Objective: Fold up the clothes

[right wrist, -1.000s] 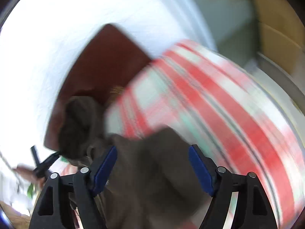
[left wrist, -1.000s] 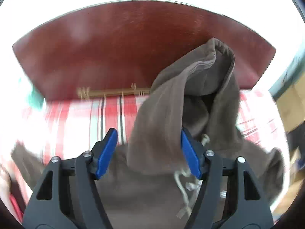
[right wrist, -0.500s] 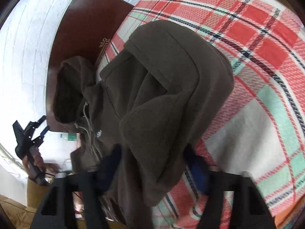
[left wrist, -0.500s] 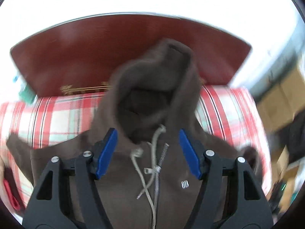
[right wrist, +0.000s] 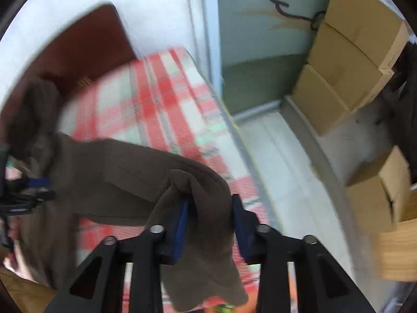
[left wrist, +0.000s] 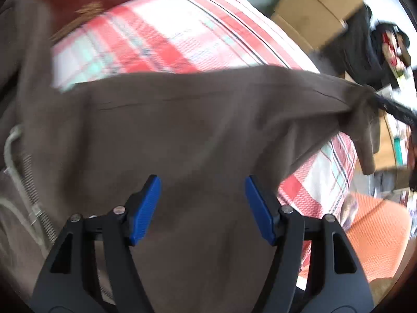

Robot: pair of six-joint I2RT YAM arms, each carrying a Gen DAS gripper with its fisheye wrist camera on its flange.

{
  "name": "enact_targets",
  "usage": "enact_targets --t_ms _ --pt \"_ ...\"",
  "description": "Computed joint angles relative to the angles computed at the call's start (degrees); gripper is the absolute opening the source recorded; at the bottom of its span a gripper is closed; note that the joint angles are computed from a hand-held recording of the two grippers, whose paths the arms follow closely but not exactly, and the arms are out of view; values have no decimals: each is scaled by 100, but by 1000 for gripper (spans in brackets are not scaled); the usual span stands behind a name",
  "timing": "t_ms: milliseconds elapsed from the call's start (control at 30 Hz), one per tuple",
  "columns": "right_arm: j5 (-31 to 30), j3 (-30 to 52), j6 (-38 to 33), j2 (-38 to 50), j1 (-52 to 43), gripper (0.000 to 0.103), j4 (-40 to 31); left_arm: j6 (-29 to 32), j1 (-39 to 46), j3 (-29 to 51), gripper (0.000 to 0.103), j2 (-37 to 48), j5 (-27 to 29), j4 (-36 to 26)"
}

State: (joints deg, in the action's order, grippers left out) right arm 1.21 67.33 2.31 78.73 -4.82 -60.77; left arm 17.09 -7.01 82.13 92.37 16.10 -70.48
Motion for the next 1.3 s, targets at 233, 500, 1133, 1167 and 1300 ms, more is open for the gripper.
enact_targets --t_ms 233,500,1133,1167,1300 --pt "-1835 -1119 965 -1249 -1019 67 553 -184 -858 -270 69 333 -299 339" --pt "-4116 -3916 3579 -2709 -754 71 2383 -285 -982 -293 69 460 -384 374" --pt "-3988 -4044 3304 -2525 -3245 50 3081 -255 -776 525 69 1012 -69 -307" --pt "-4170 -4202 3292 -2656 -3332 53 3008 -217 -737 599 69 1054 -53 -359" --pt "-4175 -4423 3201 -2222 -3652 68 3329 -6 -548 679 69 1063 -19 -511"
